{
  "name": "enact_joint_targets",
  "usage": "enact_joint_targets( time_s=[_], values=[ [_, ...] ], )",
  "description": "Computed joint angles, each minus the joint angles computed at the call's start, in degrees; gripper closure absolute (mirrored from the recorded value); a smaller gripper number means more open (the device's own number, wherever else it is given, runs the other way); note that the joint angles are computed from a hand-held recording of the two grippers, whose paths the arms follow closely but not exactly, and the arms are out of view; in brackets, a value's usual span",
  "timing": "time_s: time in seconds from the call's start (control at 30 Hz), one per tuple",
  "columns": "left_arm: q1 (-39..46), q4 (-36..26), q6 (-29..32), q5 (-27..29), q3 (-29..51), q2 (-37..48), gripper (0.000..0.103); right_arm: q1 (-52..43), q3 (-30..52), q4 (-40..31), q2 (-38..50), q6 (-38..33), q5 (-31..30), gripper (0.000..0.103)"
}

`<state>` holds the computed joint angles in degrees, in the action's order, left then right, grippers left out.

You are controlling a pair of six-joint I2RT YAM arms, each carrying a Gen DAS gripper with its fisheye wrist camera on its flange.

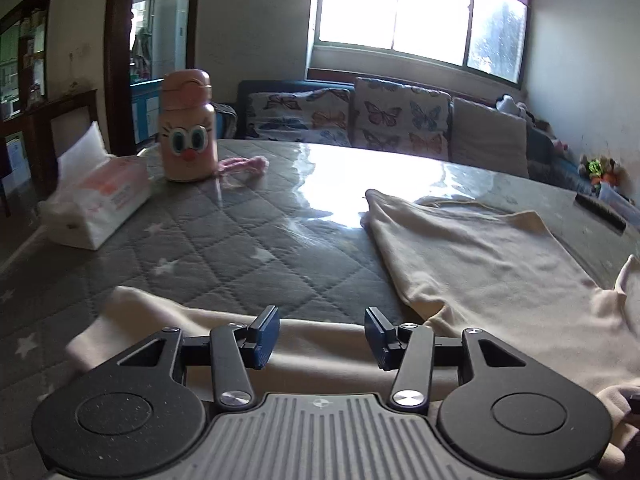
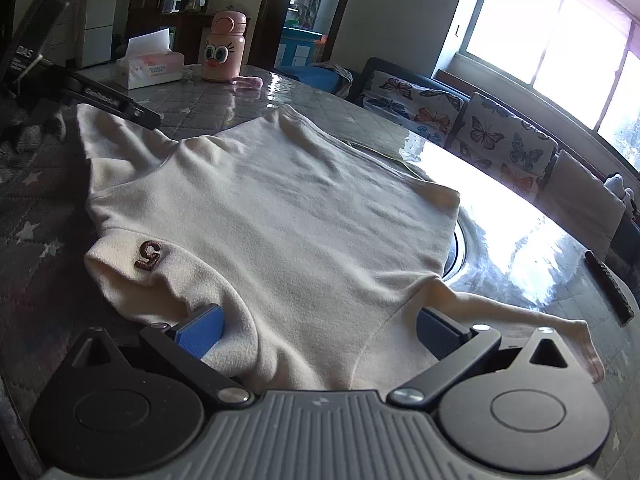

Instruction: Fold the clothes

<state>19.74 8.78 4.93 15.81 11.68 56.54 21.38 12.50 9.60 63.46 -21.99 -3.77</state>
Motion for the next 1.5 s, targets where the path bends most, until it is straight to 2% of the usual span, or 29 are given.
enact_joint_targets(
  time_s=[0.07,0.17,0.3,0.5,0.57,0.67,0.77,0.87,0.9,0.93,0.97,1.07,1.2,1.27,1.3,1.37,1.4,1.43,1.5],
  values=[
    [2.0,-2.88,2.29,2.52,-0.31,-1.96,0.053,0.11,0.08,0.25,0.29,0.0,0.04,0.0],
    [0.84,-0.54,3.52,-1.1,-1.11,-0.04,0.052,-0.02,0.14,0.6,0.74,0.36,-0.19,0.0],
    [4.13,2.6,4.52,-3.17,-1.23,3.16,0.052,0.39,0.25,0.56,0.78,0.51,0.26,0.0],
    [16.74,0.58,10.62,1.88,-2.13,1.14,0.041,0.39,0.62,0.68,1.44,0.37,0.05,0.0],
    [19.08,-0.56,10.66,1.67,-2.04,-0.28,0.042,0.28,0.64,0.69,1.4,0.12,-0.09,0.0],
    [24.19,-4.5,9.48,5.83,-0.87,-2.38,0.041,0.37,0.59,0.84,1.38,0.08,0.0,0.0],
    [24.13,-6.03,8.77,3.84,-0.55,-3.78,0.041,0.49,0.55,0.87,1.32,0.09,0.11,0.0],
    [22.11,-4.57,6.25,0.03,0.39,-0.06,0.04,0.64,0.56,0.98,1.4,0.28,0.18,0.0],
    [21.45,-4.1,5.36,-1.21,0.75,1.26,0.042,0.72,0.47,1.01,1.27,0.28,0.29,0.0],
    [21.55,-3.75,4.91,-1.07,0.99,1.92,0.05,0.8,0.38,1.02,1.12,0.28,0.4,0.0],
    [21.88,-3.4,4.6,-0.49,1.18,2.39,0.07,0.87,0.29,1.02,0.97,0.29,0.5,0.0],
    [22.71,-2.79,4.62,0.33,1.62,2.95,0.093,0.57,0.3,0.91,0.92,0.37,0.12,0.0],
    [24.45,-4.92,3.2,2.01,2.99,3.62,0.091,0.62,0.43,1.08,1.21,0.59,0.08,0.0],
    [24.47,-6.34,2.6,2.24,3.34,3.41,0.076,0.97,0.33,1.04,0.86,0.75,0.34,0.0],
    [23.93,-6.1,2.67,1.72,2.94,2.9,0.076,0.9,0.38,0.79,0.62,0.78,0.13,0.0],
    [22.71,-5.42,2.64,1.03,2.58,2.72,0.081,0.98,0.52,-0.12,-0.39,0.99,-0.28,0.0],
    [22.53,-5.22,2.53,1.34,2.64,2.79,0.087,1.0,0.64,-0.61,-1.02,1.09,-0.52,0.0],
    [22.61,-5.3,2.29,2.04,2.84,2.52,0.098,1.02,0.77,-1.11,-1.66,1.18,-0.75,0.0],
    [22.82,-6.15,1.77,3.66,3.26,0.65,0.098,0.85,1.09,-2.06,-2.79,1.52,-1.4,0.0]
  ],
)
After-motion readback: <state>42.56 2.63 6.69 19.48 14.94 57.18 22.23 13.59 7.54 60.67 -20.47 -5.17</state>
